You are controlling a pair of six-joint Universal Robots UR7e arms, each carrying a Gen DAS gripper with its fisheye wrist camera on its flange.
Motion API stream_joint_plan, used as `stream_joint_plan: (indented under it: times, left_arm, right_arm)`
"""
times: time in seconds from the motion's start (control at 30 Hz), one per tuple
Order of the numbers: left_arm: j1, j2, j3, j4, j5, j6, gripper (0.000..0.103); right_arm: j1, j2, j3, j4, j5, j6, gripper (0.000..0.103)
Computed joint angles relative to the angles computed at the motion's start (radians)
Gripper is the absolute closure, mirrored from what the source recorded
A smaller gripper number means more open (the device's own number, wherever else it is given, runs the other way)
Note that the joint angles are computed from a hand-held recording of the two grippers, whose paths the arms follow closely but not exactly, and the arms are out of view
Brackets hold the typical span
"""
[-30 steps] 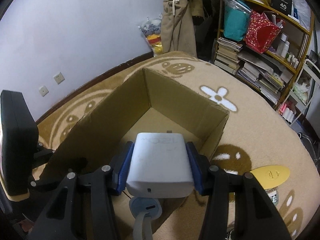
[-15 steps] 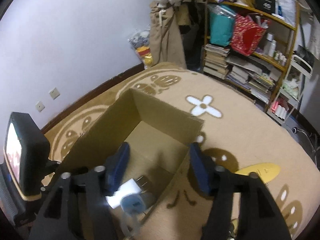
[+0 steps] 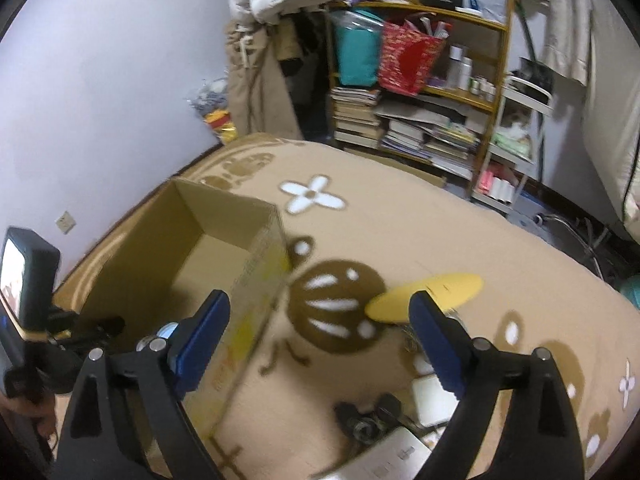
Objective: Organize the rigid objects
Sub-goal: 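Return the right tool to the pile above the white rectangular panel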
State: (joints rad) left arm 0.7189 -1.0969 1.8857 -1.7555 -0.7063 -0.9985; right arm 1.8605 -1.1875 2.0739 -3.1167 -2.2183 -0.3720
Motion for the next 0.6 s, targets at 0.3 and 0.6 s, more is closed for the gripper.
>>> stream_joint_plan:
  times: [0.3,0.6]
  left_arm:
    - [0.0,0.004,-0.001,0.008,0.006,-0.004,0.087]
    - [-0.007,0.011,-0.003,0.026,0.013,-0.016,0.086]
  right_arm:
    - [-0.038,-0.06,0.091,-0.009,-0.04,0.044,0.007]
    - [-0.055,-0.096,0.167,-0.033,-0.072,0.095,0.007]
